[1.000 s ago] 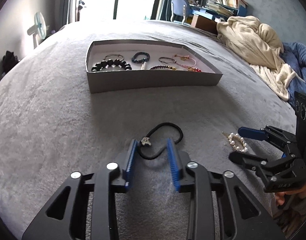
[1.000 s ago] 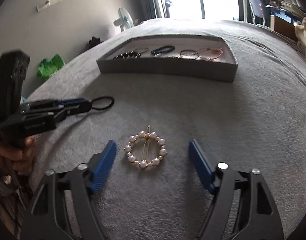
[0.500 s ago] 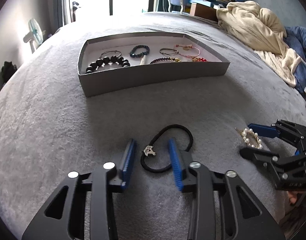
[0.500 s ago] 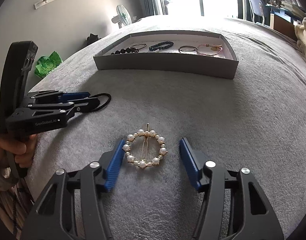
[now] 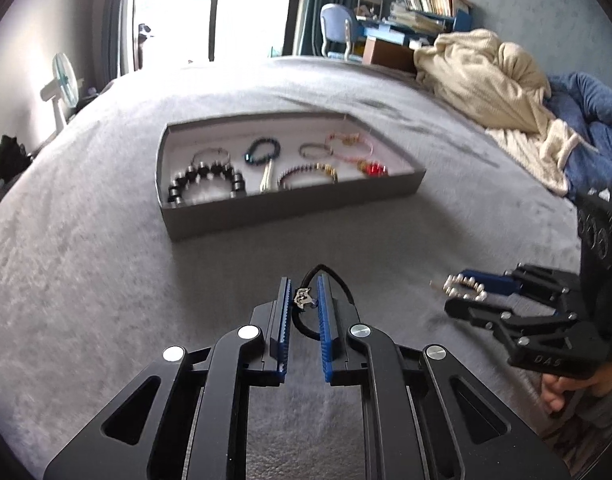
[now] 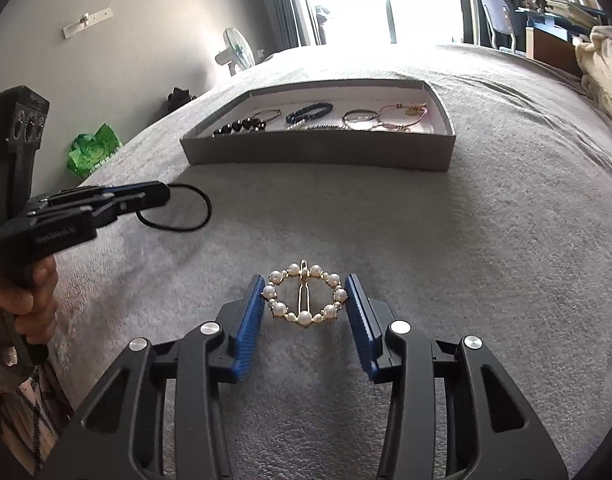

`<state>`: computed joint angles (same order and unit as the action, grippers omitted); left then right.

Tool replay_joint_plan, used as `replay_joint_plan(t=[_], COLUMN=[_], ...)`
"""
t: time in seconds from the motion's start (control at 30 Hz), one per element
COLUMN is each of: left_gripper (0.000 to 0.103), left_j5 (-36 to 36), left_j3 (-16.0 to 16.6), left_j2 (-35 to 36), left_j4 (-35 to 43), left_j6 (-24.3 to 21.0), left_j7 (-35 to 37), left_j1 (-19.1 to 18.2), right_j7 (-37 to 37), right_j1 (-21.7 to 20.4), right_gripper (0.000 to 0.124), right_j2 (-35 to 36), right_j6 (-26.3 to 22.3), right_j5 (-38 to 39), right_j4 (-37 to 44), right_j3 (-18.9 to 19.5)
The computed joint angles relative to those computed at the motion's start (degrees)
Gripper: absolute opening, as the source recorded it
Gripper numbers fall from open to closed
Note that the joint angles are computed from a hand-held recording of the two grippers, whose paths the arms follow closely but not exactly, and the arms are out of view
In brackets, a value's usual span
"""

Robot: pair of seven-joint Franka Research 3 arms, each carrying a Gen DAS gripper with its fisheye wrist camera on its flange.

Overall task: Organize jewelry
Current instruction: 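Grasp the pearl ring hair clip with the right gripper, then carry the hair tie and pearl clip into the tray and open both grippers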

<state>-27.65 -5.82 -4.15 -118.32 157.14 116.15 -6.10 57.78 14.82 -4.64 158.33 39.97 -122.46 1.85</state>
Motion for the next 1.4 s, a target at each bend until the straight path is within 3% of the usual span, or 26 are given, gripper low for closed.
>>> replay_joint_plan(t=[0.5, 1.07, 1.4], left_gripper=[0.013, 0.013, 0.013], left_j5=[0.85, 1.89, 3.99], left_j3=[0.41, -1.90, -4.12], left_j2=[1.54, 6.20, 13.14], left_j4=[5.03, 9.91, 17.72], left_j6=[0.40, 0.24, -0.51], left_j7=[0.24, -0.19, -1.74], left_j1=[1.45, 4.20, 6.19], right_j7=[1.25, 3.04, 5.04], right_j1=[-0.96, -2.74, -3.62], right_gripper=[0.041, 0.041, 0.041], right_j2=[3.67, 11.96, 17.65], right_j6=[0.40, -0.20, -1.12], right_j5=[-1.37, -4.06, -6.78], right_j4=[6.55, 17.90, 24.86], right_j3=[0.17, 1.81, 2.33])
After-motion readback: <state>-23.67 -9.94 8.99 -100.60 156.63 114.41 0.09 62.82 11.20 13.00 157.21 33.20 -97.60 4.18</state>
